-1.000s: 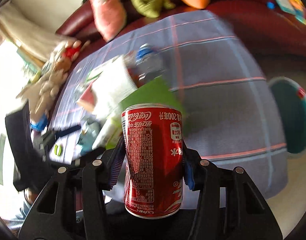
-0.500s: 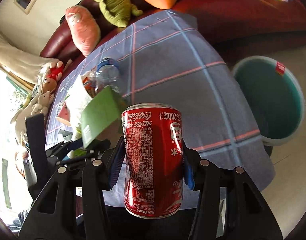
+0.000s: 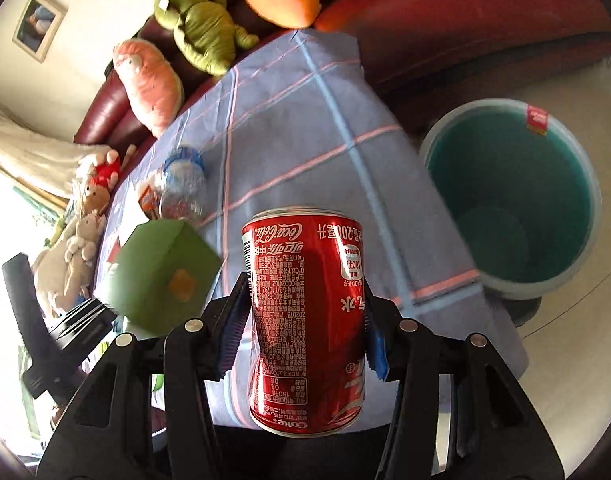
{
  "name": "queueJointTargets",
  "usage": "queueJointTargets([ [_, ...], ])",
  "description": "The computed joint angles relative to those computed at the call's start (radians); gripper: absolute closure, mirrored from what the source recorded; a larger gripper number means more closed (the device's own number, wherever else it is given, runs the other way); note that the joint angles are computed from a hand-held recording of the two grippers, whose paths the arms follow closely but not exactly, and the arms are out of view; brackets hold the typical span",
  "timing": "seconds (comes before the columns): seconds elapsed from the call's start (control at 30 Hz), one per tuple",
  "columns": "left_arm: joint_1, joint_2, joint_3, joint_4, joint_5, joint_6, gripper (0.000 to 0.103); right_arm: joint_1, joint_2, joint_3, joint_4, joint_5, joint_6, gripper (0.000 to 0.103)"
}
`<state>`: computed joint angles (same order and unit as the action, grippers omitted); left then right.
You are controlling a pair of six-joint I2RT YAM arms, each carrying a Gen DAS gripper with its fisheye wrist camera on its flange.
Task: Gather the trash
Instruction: 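Carry the can toward the teal bin with the right gripper while the left grasps the green box, then release the can into the bin with the right gripper while the left drops the green box in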
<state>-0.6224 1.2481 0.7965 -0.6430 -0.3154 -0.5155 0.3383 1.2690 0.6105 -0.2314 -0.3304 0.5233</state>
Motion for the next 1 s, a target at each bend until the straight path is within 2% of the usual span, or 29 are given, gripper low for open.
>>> queueJointTargets([
  [0.1, -0.032, 0.037, 0.086, -0.006, 0.013, 0.041, 0.099, -0.094, -0.049, -0.008, -0.013, -0.025, -0.026, 0.055],
  [0.2, -0.063, 0.15, 0.204, 0.01, 0.053, 0.085, 0.099, -0.226, -0.109, -0.009, -0.057, -0.053, -0.07, 0.055],
  [0.33, -0.123, 0.413, 0.456, 0.024, 0.089, 0.14, 0.099, -0.447, -0.14, 0.014, -0.126, -0.101, -0.156, 0.055],
  [0.53, -0.19, 0.823, 0.915, -0.082, 0.153, 0.2, 0.099, -0.669, -0.07, 0.068, -0.172, -0.135, -0.249, 0.055],
  [0.67, -0.217, 1.072, 1.231, -0.211, 0.185, 0.228, 0.097, -0.707, 0.027, 0.116, -0.179, -0.122, -0.274, 0.055],
  [0.77, -0.235, 1.152, 1.338, -0.249, 0.176, 0.258, 0.092, -0.716, 0.111, 0.153, -0.167, -0.113, -0.281, 0.054],
  [0.87, -0.25, 1.271, 1.527, -0.352, 0.189, 0.287, 0.088, -0.713, 0.167, 0.173, -0.154, -0.109, -0.281, 0.054],
  [0.97, -0.258, 1.382, 1.695, -0.442, 0.182, 0.3, 0.078, -0.708, 0.203, 0.175, -0.128, -0.104, -0.275, 0.054],
  [1.0, -0.257, 1.396, 1.712, -0.444, 0.192, 0.303, 0.075, -0.715, 0.206, 0.169, -0.124, -0.108, -0.28, 0.054],
])
